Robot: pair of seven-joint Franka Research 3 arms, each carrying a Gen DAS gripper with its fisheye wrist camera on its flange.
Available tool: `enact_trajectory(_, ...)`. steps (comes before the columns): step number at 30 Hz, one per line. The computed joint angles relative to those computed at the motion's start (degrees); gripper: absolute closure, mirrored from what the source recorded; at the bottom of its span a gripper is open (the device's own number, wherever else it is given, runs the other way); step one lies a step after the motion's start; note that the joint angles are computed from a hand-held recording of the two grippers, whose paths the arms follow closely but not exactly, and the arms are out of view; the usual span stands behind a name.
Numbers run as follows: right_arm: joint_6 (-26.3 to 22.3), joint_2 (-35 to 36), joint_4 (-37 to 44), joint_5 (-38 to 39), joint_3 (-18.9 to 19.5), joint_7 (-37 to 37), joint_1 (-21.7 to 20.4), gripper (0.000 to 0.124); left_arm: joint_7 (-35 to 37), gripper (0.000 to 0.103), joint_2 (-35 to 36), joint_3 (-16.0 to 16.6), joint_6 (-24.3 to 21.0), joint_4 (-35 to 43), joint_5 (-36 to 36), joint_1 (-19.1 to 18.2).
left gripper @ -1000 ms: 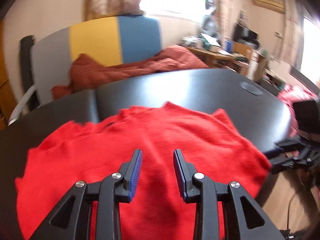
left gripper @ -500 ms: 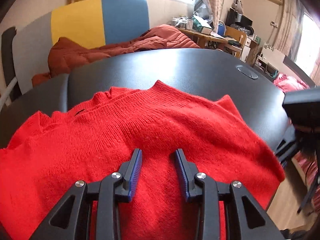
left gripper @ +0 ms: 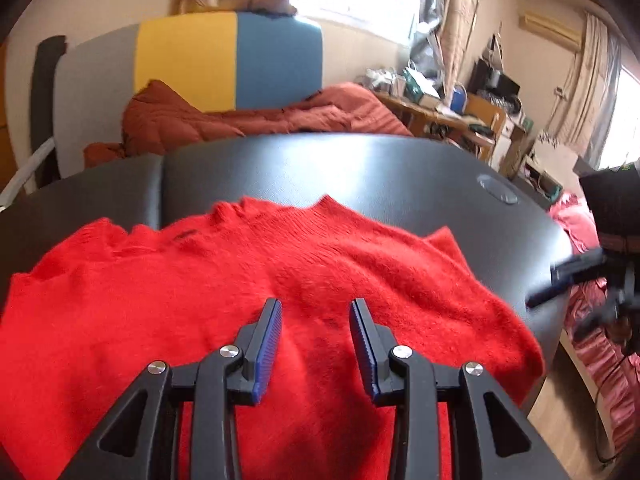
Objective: Fold clothes
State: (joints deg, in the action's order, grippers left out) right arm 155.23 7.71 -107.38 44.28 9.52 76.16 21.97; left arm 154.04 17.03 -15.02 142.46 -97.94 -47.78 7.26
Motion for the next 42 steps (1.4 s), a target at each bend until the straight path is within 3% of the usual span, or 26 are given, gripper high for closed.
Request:
enact_trajectory(3,5.3,4.7,5.5,-11.7,-2.1,10.0,2.7,0.061,0.5,0.068,-1.2,0.9,0.8,-1.2,-1.3,1.4)
enact_trajectory(6,6.3,12.4,14.7,-22.9,-5.3,21.8,6.1,0.061,-1.0,0.067,-1.1,2.4,2.5,-1.3,-0.6,2.2)
enact_trajectory(12,-1.1,29.2,37.3,-36.0,-11.9,42.6,11.6,0.051,-4.6,0.066,0.2,3.5,4.4,-2.0,0.8,5.6)
enact_trajectory(16,-8.1,35.6,44.6,-47.7,-20.7,56.4,16.4,0.05,-1.4,0.064,0.0,2.4,5.1,-4.1,-4.0,7.8)
enact_trajectory(18,-5.6,36.3,43.7,-52.0,-21.8,57.7,17.0,0.05,0.5,0.064,-0.2,1.9,7.3,-5.1,-5.5,7.5)
enact_trajectory(20,-7.1,37.7,46.3,-53.6,-20.9,58.0,16.1,0.049,1.4,0.064,0.1,1.7,8.5,-5.1,-6.5,7.2)
enact_trajectory(23,-11.8,41.0,52.8,-55.8,-18.9,56.4,14.7,0.046,-2.2,0.064,-0.3,2.7,4.5,-3.8,-5.2,8.0)
enact_trajectory(29,-8.6,39.5,49.8,-56.3,-16.6,56.0,13.3,0.04,-6.9,0.065,-3.7,7.2,-4.4,-3.1,-8.5,12.4)
enact_trajectory(33,-6.5,38.0,47.0,-55.8,-16.0,55.4,13.1,0.036,-8.5,0.064,-5.3,11.0,-9.7,-4.8,-6.2,15.1)
enact_trajectory(42,-5.9,37.8,46.6,-55.2,-15.9,54.6,13.1,0.033,-12.6,0.063,-1.3,11.6,-20.2,-0.7,-4.7,17.0)
